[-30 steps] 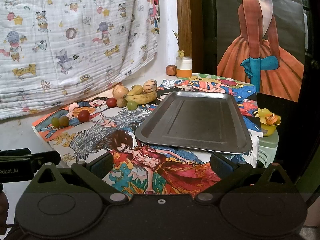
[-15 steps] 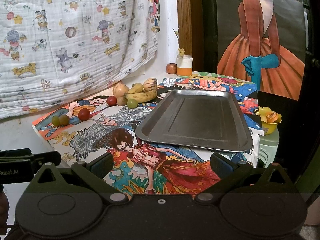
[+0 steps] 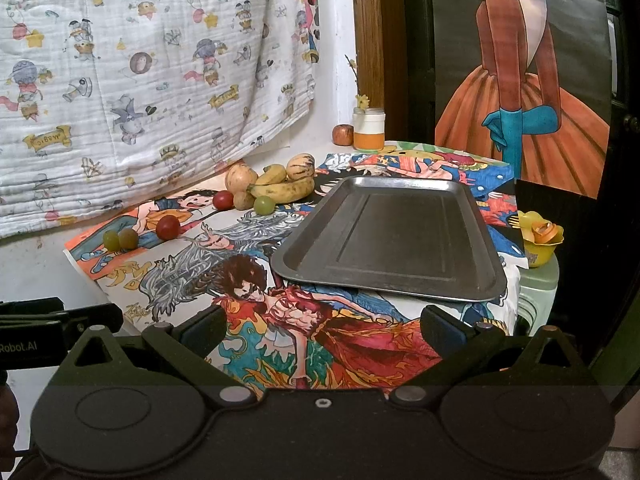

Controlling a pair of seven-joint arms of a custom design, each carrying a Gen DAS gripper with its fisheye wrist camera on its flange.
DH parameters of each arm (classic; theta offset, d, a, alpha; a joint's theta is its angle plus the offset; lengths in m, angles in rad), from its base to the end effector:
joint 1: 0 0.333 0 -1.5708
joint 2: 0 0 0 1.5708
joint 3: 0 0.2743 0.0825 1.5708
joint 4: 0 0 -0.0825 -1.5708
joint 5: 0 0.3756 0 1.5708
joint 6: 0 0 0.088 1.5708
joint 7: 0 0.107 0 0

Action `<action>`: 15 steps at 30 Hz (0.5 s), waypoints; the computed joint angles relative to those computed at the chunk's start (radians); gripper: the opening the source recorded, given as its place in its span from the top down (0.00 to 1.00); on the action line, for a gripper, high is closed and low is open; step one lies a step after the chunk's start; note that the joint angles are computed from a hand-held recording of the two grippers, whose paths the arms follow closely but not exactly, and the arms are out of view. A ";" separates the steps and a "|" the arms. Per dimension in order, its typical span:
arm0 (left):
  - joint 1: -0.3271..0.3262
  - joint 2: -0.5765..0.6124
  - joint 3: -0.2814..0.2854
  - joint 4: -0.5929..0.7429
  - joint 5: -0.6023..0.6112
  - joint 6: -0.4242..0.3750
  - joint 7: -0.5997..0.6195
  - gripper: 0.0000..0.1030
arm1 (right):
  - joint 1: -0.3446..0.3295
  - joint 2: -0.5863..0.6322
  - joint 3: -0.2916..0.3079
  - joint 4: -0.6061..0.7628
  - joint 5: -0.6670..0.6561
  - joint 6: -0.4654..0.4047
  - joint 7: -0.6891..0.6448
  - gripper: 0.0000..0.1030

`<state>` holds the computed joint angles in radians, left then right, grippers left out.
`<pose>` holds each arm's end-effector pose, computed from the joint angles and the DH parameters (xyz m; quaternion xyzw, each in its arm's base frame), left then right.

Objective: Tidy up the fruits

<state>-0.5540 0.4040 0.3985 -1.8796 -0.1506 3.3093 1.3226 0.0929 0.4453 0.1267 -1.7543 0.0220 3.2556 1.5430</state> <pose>0.6459 -0.1164 0.4088 -0.6498 0.5661 -0.4046 0.3057 0.6679 0.1336 0.4166 -0.6625 0.5528 -0.3020 0.4053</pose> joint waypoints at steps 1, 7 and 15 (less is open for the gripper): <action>0.000 0.000 0.000 -0.001 0.000 0.000 0.000 0.00 | 0.001 0.001 -0.001 0.001 0.000 0.000 0.000 0.00; -0.002 0.000 0.002 0.001 -0.002 -0.001 0.001 0.00 | 0.000 0.000 0.001 0.001 0.002 -0.002 -0.001 0.00; -0.001 0.000 0.001 0.002 0.002 -0.003 -0.001 0.00 | -0.001 0.001 0.002 0.003 0.004 -0.005 -0.003 0.00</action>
